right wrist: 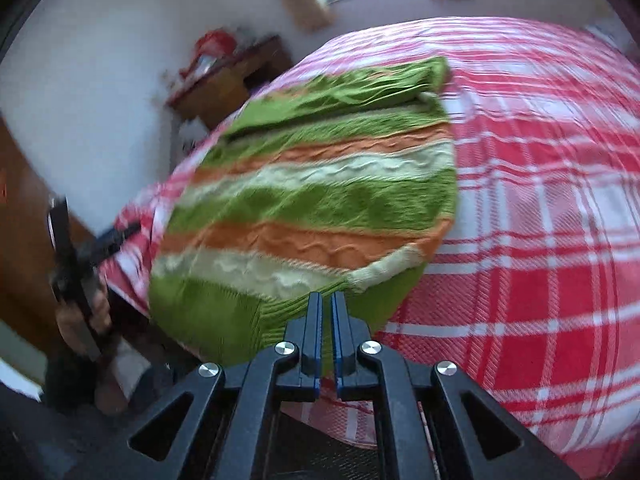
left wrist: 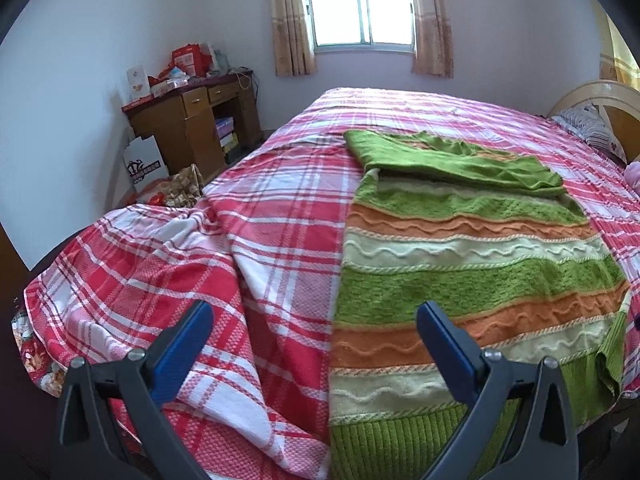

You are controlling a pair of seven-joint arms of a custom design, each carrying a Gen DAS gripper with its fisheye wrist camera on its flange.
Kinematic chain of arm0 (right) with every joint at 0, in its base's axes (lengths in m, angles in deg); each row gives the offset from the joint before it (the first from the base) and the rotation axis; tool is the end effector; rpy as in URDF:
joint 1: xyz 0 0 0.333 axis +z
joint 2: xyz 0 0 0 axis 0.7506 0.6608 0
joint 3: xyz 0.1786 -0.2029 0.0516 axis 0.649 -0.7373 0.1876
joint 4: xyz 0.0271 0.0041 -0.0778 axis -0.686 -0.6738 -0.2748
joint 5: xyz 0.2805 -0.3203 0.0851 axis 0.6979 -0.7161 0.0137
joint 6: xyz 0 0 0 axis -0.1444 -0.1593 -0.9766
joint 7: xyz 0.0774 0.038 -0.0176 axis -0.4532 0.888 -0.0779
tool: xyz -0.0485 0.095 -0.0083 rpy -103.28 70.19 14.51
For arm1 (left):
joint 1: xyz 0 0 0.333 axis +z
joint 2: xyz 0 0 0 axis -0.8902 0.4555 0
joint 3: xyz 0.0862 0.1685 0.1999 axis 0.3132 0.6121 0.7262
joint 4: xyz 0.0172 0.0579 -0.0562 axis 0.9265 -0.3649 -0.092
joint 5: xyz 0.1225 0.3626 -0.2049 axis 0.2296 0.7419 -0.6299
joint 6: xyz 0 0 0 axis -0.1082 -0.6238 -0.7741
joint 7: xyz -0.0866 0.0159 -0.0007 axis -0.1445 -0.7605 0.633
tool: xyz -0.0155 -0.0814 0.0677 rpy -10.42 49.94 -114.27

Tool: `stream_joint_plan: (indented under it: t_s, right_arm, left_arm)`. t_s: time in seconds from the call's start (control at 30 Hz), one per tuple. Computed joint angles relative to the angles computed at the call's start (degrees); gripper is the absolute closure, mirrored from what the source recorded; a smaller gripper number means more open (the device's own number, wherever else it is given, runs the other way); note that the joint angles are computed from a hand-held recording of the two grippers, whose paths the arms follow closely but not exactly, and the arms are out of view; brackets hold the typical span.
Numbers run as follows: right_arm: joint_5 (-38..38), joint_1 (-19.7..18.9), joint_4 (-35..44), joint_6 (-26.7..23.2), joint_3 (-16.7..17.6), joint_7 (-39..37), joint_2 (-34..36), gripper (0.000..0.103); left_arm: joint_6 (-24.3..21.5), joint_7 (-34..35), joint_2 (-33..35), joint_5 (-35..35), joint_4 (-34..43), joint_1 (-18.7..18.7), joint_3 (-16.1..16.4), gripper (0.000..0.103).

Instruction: Fold small clothes

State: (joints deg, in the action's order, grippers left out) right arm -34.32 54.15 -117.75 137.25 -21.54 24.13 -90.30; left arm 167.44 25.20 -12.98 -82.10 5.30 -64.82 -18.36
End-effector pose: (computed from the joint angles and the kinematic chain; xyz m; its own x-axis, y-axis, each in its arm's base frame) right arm 0.5786 -0.0148 0.4635 -0.1149 -0.9256 -0.3607 -0.7660 0.3137 -0.5610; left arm 0.7637 -0.1352 0.4577 -0.3372 -0.9390 -0.0673 -0.5625 0.2583 -0.7854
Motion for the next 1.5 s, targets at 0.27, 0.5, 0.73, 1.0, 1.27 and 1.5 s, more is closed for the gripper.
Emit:
stream_joint_plan:
  t_s: [0.27,0.5,0.73,1.0,1.27,1.5]
  right_arm:
    - [-0.5,-0.02,4.37,-4.57,0.93,-5.4,3.36,0.093]
    - [4.49,0.47,0.58,1.16,0.65,-5.51,0.75,0.028]
    - [-11.33,-1.51,1.22,1.89,2.35,-1.06,0.7,0.029]
    - [-25.46,-0.84,15.18,-15.42,2.91,-24.09,9.65,0.057]
    - [-26.43,-0.88,24.54,-29.41,4.16,-42.81,17.69,0.057]
    - [-21.19,-2.11,25.32,-34.06,3.7,-38.53,16.13,0.093]
  left_arm:
    - [-1.12,-0.95,0.67,-0.13,1.16,-0.1,0.25,0.0]
    - [-1.92,-1.38,1.02,0.01,1.48,-0.05,0.14,0.0]
    - [-2.75,-2.02,1.18,-0.53,2.05,0.1,0.13,0.0]
    - [-2.52,-4.32,0.29,1.56,1.25,-0.98,1.99,0.0]
    - [-4.78,-8.11,1.84,3.82,4.28,-1.37,3.11,0.0]
    - [-5.81,-8.39,4.09,4.86,7.4,-1.14,2.83,0.0]
